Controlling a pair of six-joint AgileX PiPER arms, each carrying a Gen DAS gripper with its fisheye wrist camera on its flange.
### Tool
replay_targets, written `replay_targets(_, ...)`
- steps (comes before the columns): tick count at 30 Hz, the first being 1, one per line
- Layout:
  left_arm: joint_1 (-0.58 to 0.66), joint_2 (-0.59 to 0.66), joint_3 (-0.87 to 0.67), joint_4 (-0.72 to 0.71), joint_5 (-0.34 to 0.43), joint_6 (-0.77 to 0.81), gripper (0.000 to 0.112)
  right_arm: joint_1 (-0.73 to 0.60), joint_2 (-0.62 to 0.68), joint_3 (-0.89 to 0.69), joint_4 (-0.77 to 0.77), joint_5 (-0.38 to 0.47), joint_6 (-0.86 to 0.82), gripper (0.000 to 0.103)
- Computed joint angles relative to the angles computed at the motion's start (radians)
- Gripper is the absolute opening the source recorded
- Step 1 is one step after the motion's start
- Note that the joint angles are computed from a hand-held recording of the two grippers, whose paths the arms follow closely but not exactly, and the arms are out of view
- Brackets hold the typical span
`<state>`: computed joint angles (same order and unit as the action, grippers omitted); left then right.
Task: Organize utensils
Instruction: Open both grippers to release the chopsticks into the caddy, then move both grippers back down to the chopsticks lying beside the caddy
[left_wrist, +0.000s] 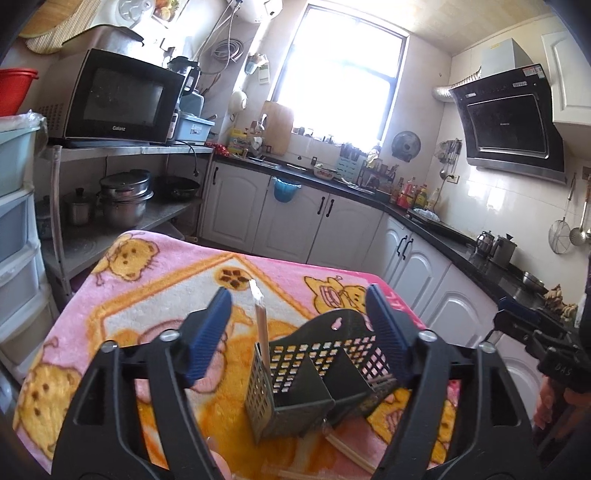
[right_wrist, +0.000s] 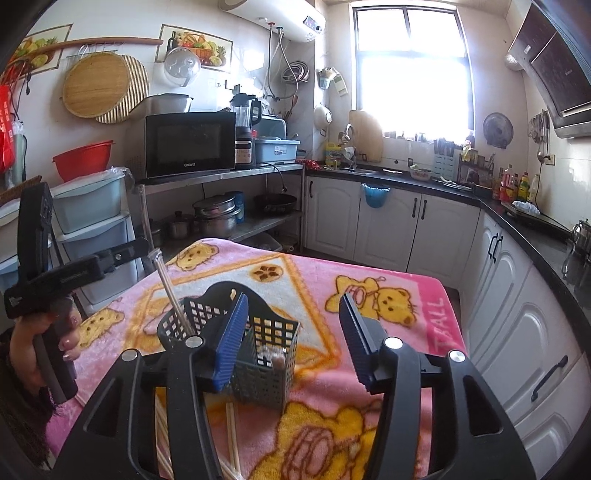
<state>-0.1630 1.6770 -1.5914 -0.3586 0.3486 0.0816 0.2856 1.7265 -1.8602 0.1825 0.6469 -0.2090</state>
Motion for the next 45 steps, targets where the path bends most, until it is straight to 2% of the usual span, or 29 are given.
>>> replay_targets(5,0.0,-0.057,0.069,-0.023,-0.005,0.024,0.092,0.011,-0.052,0.088,-0.015,-0.044,0.001,0.059)
replay_targets(13,0.01,-0.133,0.175,-0.074,-0.014,0.061,0.093,0.024,-0.12,0.207,-0.002,-0.105,-0.002,0.063)
replay_targets(17,0.012,-0.173,0.231,-0.048,-0.032,0.043,0.093,0.036,-0.152,0.268,0.01,-0.127,-0.007,0.063)
replay_targets(22,0.021,-0.213,0.285,-0.071,-0.033,0.057,0.093,0.066,-0.185,0.332,-0.03,-0.155,0.018,0.063)
replay_targets(28,0.014,-0.268,0.365,-0.008,-0.054,-0.004,0.093,0.1,-0.213,0.395,-0.044,-0.171,0.027,0.063)
replay_targets(35,0.032,-0.317,0.439,-0.03,-0.049,0.005,0.093,0.143,-0.231,0.453,-0.062,-0.183,0.053,0.063)
replay_targets(38,0.028,-0.34,0.473,0.029,-0.056,-0.047,0.093,0.159,-0.234,0.475,-0.063,-0.19,0.053,0.063)
replay_targets(45,0.043,-0.368,0.538,0.009,-0.046,-0.009,0.093,0.189,-0.234,0.512,-0.058,-0.191,0.055,0.063)
